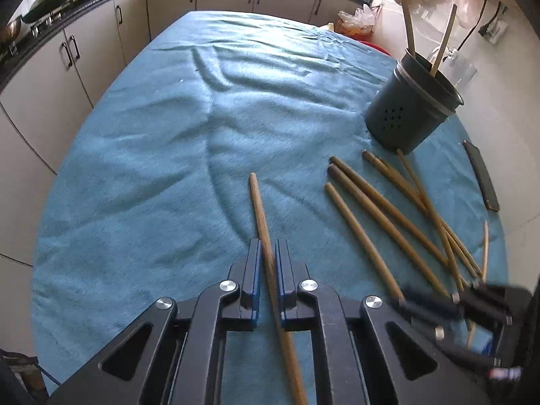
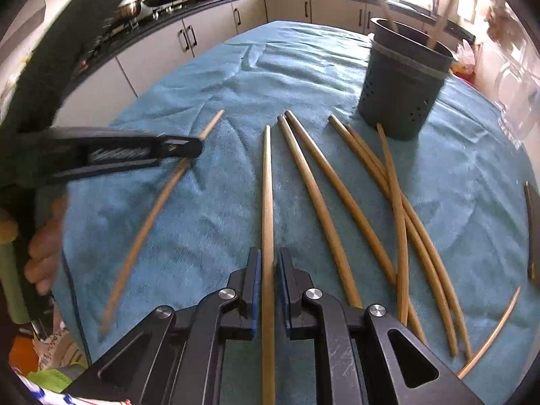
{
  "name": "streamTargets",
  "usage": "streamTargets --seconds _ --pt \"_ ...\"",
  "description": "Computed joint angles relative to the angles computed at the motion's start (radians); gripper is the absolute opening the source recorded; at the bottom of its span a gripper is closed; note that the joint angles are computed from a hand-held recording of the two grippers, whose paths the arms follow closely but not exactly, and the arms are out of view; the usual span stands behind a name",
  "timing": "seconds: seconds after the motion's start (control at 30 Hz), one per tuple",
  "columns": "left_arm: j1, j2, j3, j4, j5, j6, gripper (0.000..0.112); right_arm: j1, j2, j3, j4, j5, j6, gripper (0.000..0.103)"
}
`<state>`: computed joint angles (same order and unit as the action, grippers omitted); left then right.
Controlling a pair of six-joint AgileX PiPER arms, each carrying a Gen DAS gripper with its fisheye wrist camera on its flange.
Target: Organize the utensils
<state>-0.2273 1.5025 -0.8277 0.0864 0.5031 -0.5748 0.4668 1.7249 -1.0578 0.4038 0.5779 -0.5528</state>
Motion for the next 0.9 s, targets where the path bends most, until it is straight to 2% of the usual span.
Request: streamTargets --seconds 0.17,0.33,0.47,0.6,0.67,0.73,0.83,0.9 --pt "0.101 -0.005 0.007 -0.243 -0.003 0.244 0.008 0.039 0.099 -0.154 -0.121 0.048 0.111 0.013" --pt "0.133 0.028 -0.019 -0.327 -0.007 0.336 0.008 0.061 0.17 -0.263 -0.163 0.082 0.133 0.014" --pt "0.155 0.035 -0.011 -0.407 -0.03 0.406 0.008 0.05 0.198 -0.294 -0.098 0.076 0.08 0.015" --pt "0.151 0.028 0.004 -0.419 -0.049 0.431 0.008 0.047 0.184 -0.264 -0.067 0.042 0.045 0.014" --pt "0.149 0.021 0.01 -0.442 -0.046 0.458 0.014 0.05 0.175 -0.25 -0.067 0.03 0.044 0.014" --pt "0.14 0.012 0.011 -0.456 -0.041 0.475 0.027 0.056 0.189 -0.266 -0.081 0.028 0.052 0.014" --pt "0.082 0.024 -0.015 -0.288 -0.034 0.306 0.028 0.054 0.199 -0.279 -0.064 0.036 0.024 0.016" --pt "0.063 0.032 -0.027 -0.224 -0.03 0.236 0.027 0.042 0.193 -0.264 -0.022 0.031 -0.037 0.017"
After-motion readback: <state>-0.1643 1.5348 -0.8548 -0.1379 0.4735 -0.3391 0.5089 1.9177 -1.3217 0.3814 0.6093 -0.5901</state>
